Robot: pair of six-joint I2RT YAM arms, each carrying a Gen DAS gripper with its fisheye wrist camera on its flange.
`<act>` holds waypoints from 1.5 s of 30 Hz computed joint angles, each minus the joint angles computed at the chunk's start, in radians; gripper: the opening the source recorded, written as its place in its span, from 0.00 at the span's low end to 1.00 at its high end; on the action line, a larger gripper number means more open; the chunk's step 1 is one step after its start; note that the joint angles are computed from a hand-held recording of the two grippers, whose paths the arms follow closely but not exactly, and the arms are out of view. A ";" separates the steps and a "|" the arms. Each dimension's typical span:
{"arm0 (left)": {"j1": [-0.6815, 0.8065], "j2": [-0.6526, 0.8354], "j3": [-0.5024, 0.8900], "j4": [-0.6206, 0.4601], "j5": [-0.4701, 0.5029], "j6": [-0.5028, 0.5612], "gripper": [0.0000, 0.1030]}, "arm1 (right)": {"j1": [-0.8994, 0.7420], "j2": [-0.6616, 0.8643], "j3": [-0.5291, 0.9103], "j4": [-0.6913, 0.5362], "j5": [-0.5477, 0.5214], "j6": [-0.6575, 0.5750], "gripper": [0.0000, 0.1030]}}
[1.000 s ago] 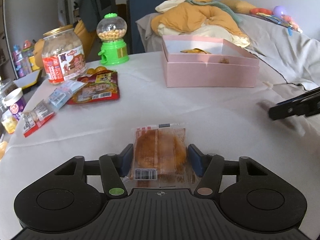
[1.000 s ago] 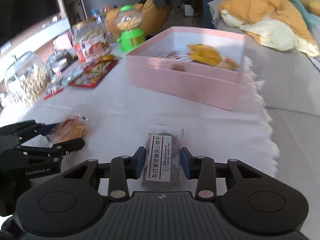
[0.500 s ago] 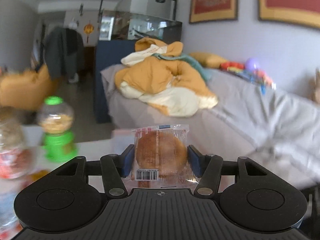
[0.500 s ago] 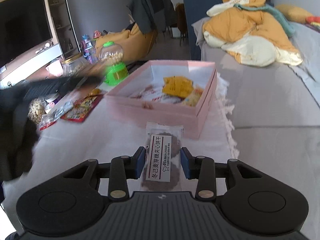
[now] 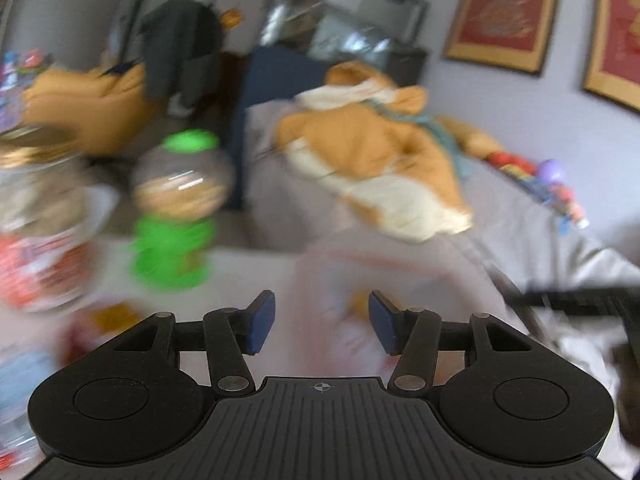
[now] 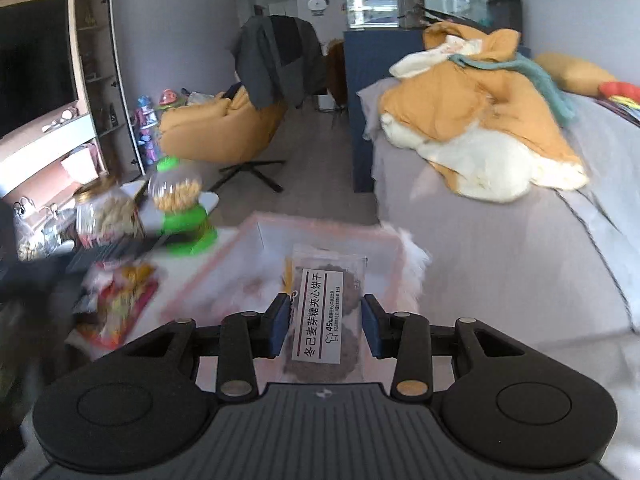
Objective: Organize snacks
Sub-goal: 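Drop the bread roll and brown biscuit pack into the pink box with both grippers, then grasp the red-and-yellow snack bag with the right gripper while the left grasps a white-and-yellow pack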
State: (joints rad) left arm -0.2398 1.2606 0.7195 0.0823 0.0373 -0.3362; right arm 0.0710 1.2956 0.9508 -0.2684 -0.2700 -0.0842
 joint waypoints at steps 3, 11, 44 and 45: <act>0.161 -0.185 -0.126 -0.094 0.054 0.007 0.56 | 0.113 0.209 0.193 -0.027 0.151 0.038 0.55; 0.530 -0.506 -0.411 -0.079 0.096 0.020 0.56 | 0.408 0.412 0.396 -0.090 0.183 0.111 0.83; 0.599 -0.698 -0.406 -0.439 0.292 0.130 0.54 | 0.675 0.563 0.410 -0.210 0.175 0.079 0.42; 0.594 -0.718 -0.400 -0.469 0.295 0.140 0.53 | 0.674 0.535 0.378 -0.207 0.186 0.061 0.42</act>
State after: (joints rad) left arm 0.3545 0.5429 0.3199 -0.3867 0.3321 -0.1960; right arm 0.7455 1.8311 1.3291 -0.4754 -0.0839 -0.0231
